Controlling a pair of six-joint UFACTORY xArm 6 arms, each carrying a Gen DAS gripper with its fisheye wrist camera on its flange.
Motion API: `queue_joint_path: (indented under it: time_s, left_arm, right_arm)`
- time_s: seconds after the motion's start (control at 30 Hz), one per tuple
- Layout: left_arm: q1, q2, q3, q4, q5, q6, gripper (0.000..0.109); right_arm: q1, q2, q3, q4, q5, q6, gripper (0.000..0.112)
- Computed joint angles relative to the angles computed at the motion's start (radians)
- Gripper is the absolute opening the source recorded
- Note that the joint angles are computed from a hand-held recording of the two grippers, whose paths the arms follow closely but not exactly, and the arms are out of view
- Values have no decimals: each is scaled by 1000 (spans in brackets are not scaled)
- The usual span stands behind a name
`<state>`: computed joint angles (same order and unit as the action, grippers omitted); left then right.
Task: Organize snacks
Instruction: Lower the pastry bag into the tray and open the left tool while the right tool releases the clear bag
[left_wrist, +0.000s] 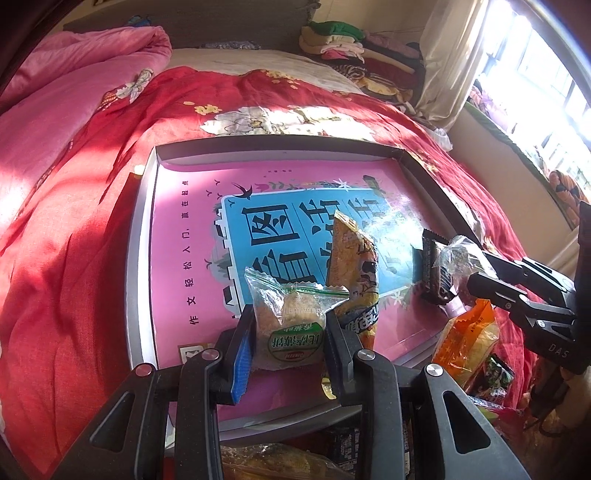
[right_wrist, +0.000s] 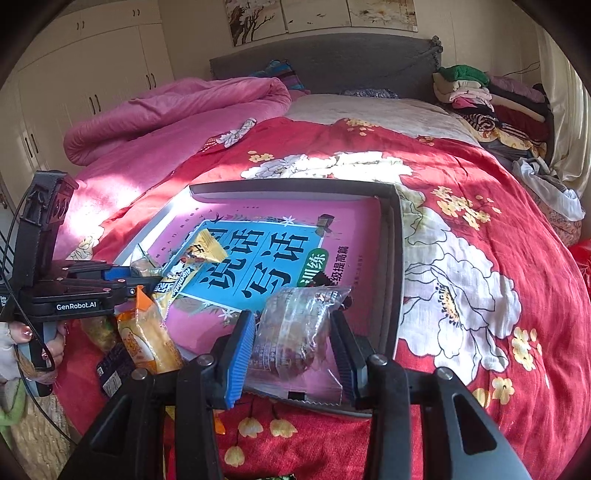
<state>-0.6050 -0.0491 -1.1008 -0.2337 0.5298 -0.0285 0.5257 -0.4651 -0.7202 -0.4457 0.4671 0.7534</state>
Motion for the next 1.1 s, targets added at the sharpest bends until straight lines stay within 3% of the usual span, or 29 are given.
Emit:
queue_joint_path:
  time_s: [0.77,1.1]
  left_arm:
    - [-1,0,-3,2,3,0,35]
    - [-3,-6,3,26,-5,-24,41]
  right_arm:
    - [-18,-22,-2,-85,63,96,43]
    - [-27,-42,16,-88,10,112,48]
